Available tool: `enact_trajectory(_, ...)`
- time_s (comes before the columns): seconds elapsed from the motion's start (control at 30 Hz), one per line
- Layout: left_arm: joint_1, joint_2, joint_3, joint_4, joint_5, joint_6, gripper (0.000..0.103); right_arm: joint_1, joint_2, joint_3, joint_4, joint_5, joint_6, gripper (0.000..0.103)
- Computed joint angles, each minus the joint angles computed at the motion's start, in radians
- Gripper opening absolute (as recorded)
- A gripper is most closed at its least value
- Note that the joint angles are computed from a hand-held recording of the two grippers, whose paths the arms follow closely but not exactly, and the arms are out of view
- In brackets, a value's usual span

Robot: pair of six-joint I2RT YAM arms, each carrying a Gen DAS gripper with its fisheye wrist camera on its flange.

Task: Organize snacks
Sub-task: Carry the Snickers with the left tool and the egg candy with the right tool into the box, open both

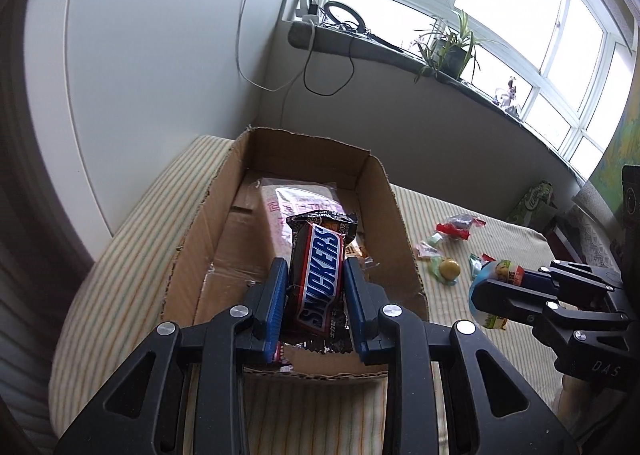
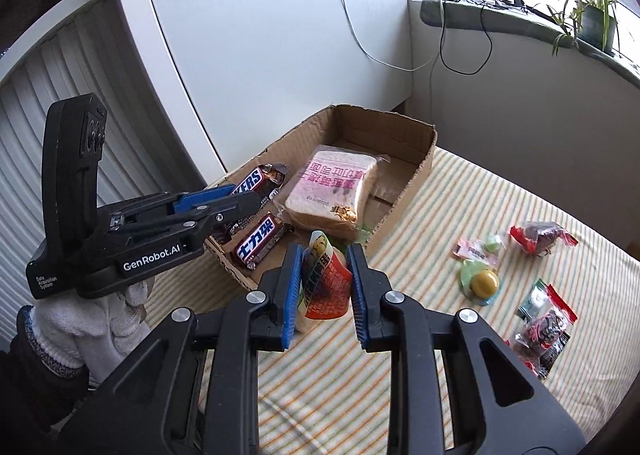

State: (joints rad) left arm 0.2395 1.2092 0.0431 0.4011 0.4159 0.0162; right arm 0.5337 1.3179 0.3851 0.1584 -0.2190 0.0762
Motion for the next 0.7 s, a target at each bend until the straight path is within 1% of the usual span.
enact_trajectory(0.3, 0.132, 0.101, 0.015, 0.039, 0.079, 0.084, 0.027, 0.091, 0.212, 0.119, 0.054, 0.052, 0.025, 0.024)
enact_trajectory(0.5, 0.184, 0.155, 0.028, 0.061, 0.111, 0.107, 0.027, 0.118, 0.278, 0.157, 0.066, 0.075, 0.035, 0.025)
enact_trajectory(0.57, 0.186, 0.16, 0.03, 0.064, 0.115, 0.107, 0.027, 0.119, 0.281, 0.156, 0.079, 0.086, 0.044, 0.03)
enact_trajectory(0.63, 0.188, 0.166, 0.034, 0.064, 0.114, 0.109, 0.027, 0.115, 0.276, 0.154, 0.078, 0.083, 0.046, 0.032)
enact_trajectory(0.7, 0.189, 0.171, 0.034, 0.074, 0.11, 0.102, 0.027, 0.11, 0.262, 0.148, 0.073, 0.09, 0.045, 0.038)
